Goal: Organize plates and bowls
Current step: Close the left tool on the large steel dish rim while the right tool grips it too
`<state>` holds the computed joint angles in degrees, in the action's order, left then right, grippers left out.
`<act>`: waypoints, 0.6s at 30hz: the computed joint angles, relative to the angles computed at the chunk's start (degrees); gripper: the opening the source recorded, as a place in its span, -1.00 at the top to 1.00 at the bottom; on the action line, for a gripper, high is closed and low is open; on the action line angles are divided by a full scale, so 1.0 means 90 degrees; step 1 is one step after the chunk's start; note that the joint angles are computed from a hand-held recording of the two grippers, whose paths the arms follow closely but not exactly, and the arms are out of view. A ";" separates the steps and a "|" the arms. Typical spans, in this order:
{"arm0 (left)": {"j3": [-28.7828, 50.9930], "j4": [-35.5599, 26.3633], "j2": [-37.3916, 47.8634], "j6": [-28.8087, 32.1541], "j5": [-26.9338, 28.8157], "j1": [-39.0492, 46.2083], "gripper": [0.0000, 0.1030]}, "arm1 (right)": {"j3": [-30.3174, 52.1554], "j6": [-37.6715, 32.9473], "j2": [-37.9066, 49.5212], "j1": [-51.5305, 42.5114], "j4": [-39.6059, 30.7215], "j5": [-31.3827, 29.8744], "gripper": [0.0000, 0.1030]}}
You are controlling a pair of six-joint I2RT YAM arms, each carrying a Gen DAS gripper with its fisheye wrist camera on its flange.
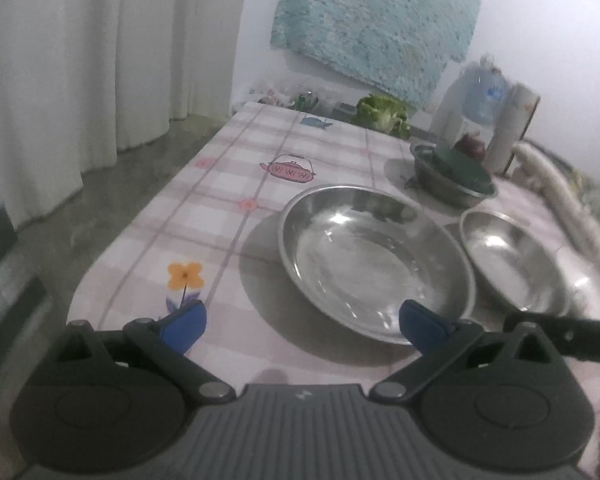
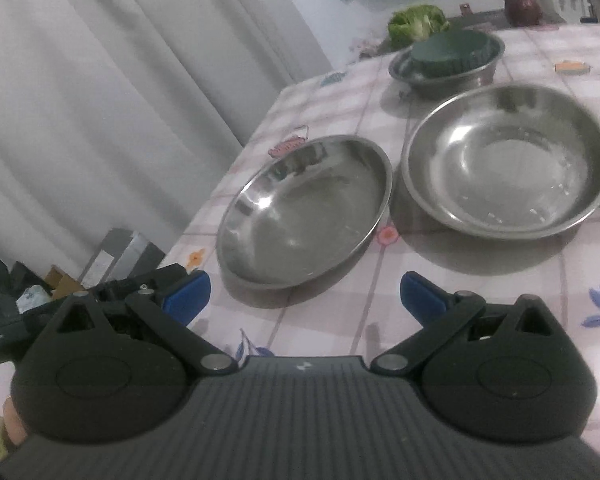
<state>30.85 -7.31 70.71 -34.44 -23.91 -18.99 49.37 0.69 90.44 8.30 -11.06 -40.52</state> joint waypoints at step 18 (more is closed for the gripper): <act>0.1256 0.0551 0.2402 0.1029 -0.0373 0.0409 -0.27 | 0.0664 0.0886 0.1750 0.0546 0.1443 0.1079 0.15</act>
